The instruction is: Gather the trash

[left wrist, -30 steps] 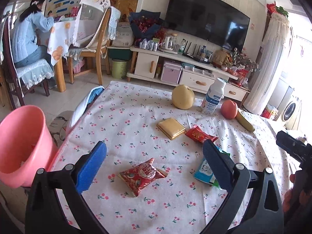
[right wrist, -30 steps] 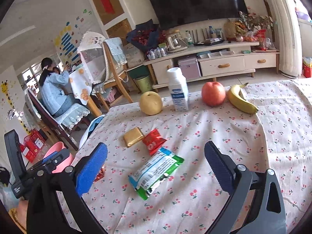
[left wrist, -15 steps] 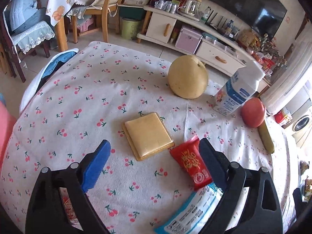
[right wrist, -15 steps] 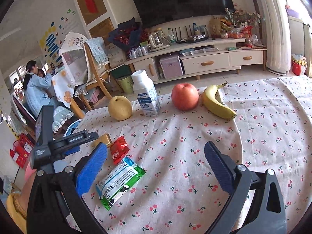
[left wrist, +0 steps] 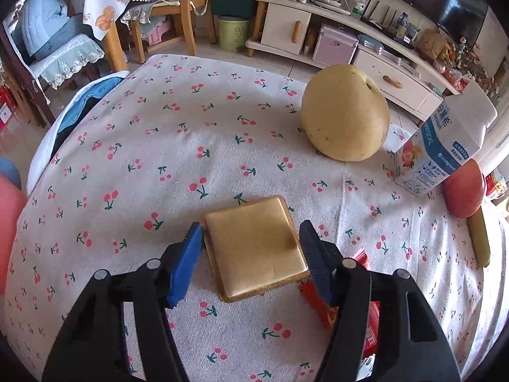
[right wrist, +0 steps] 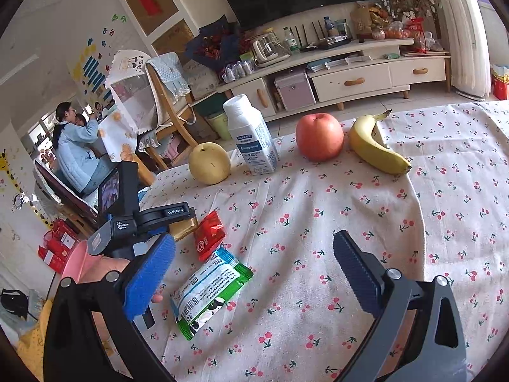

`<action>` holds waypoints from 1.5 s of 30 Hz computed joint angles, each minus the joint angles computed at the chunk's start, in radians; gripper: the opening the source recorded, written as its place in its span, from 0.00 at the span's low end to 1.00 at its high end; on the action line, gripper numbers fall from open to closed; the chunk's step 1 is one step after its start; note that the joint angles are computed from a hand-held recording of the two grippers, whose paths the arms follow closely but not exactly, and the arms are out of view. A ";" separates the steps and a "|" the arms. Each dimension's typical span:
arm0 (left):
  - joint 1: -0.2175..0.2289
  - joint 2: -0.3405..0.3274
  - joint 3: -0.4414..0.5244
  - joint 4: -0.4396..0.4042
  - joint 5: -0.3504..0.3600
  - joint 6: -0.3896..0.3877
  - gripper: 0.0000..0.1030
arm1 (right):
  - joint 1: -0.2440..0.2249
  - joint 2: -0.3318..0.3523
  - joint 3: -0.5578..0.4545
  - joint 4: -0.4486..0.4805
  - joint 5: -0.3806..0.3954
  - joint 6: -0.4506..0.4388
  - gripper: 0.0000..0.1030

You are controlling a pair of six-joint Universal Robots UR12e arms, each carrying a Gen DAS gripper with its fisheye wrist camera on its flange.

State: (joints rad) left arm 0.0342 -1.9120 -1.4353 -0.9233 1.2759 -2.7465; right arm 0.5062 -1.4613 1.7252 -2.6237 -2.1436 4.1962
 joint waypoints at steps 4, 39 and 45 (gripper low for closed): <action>0.008 0.024 -0.022 -0.029 -0.014 0.065 0.60 | -0.007 -0.007 0.003 0.034 0.022 0.041 0.96; 0.159 0.180 -0.161 -0.376 -0.296 0.803 0.60 | -0.099 0.204 -0.245 0.271 0.217 -0.335 0.95; 0.153 0.163 -0.125 -0.452 -0.304 0.908 0.71 | -0.097 0.258 -0.308 0.350 0.229 -0.504 0.94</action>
